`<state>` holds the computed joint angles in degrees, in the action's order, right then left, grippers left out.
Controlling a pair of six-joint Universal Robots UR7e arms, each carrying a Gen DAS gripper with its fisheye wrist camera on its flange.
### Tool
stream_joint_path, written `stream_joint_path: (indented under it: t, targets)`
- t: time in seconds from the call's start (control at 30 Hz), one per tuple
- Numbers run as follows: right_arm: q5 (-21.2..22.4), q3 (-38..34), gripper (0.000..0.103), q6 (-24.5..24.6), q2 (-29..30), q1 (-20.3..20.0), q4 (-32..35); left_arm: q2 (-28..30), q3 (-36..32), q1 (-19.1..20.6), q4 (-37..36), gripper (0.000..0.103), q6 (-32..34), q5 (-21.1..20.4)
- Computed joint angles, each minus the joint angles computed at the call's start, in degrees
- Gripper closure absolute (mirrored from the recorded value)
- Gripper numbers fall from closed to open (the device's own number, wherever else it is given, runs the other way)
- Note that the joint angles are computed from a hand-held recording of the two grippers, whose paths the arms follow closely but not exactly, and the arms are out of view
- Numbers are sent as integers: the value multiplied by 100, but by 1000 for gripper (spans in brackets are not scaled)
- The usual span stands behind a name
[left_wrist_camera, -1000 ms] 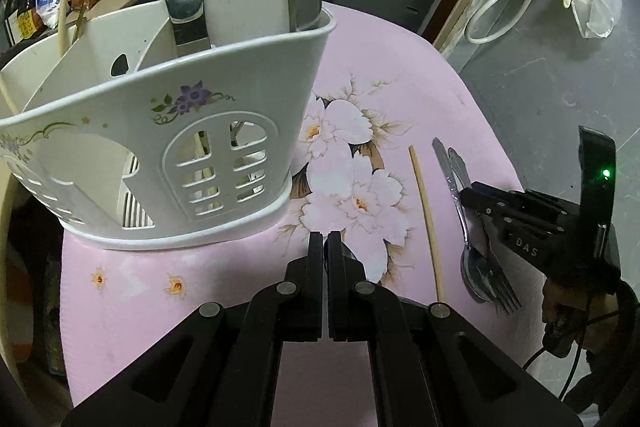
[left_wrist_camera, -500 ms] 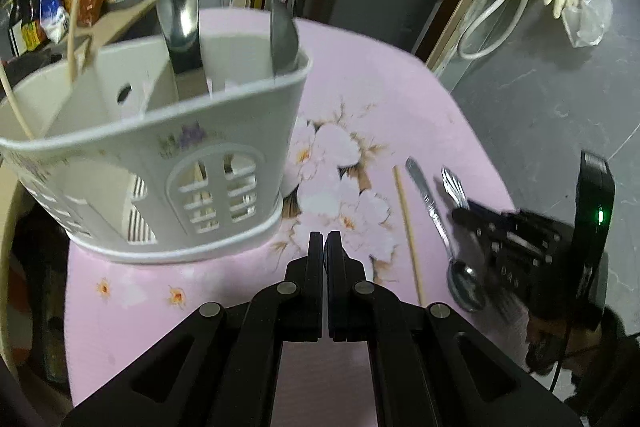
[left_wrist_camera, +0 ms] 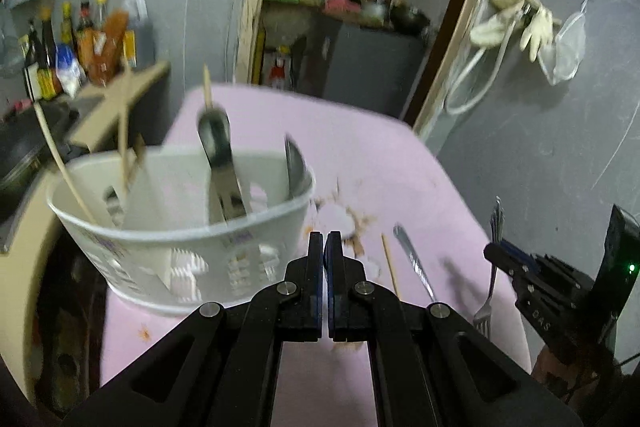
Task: Organize utensils
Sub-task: 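Lift both tools and carry the ornate fork over the white caddy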
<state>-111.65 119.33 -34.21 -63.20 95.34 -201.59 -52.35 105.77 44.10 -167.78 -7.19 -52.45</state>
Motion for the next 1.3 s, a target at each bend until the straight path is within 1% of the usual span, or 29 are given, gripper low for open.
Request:
stream_joint_path:
  t: [0.07,0.2,0.37,0.5,0.6,0.63,0.67,0.7,0.8,0.97,1.1,1.2,1.3]
  targets:
    - [24,21,96,29,33,72,-226,-36,46,-47,-221,103,200,50]
    - [14,7,97,41,116,167,-558,-182,46,-79,-197,103,461,-16]
    - [-197,5,97,138,253,282,-845,-347,75,-98,-39,103,629,-101]
    - [-377,81,97,227,304,382,-1113,-463,136,-69,-6,103,779,-245]
    - [-519,140,97,235,367,475,-1415,-532,170,-31,-98,103,970,-367]
    - [-555,151,98,219,395,505,-1521,-555,187,-28,-137,103,1033,-406]
    - [-596,157,102,189,422,533,-1609,-576,199,-19,-164,103,1089,-441]
    - [-635,158,103,148,452,564,-1705,-595,210,-12,-193,103,1161,-476]
    - [-715,174,103,133,530,599,-1895,-636,229,5,-225,103,1368,-543]
    - [-879,235,103,269,629,667,-2180,-742,312,-6,-204,103,1519,-627]
    - [-1016,170,103,168,635,865,-2254,-809,299,20,-137,103,1497,-702]
    - [-1082,64,103,28,601,1026,-2195,-834,272,-4,-191,103,1594,-603]
    - [-1096,-67,103,-48,543,1183,-2054,-883,169,-5,-75,103,1679,-496]
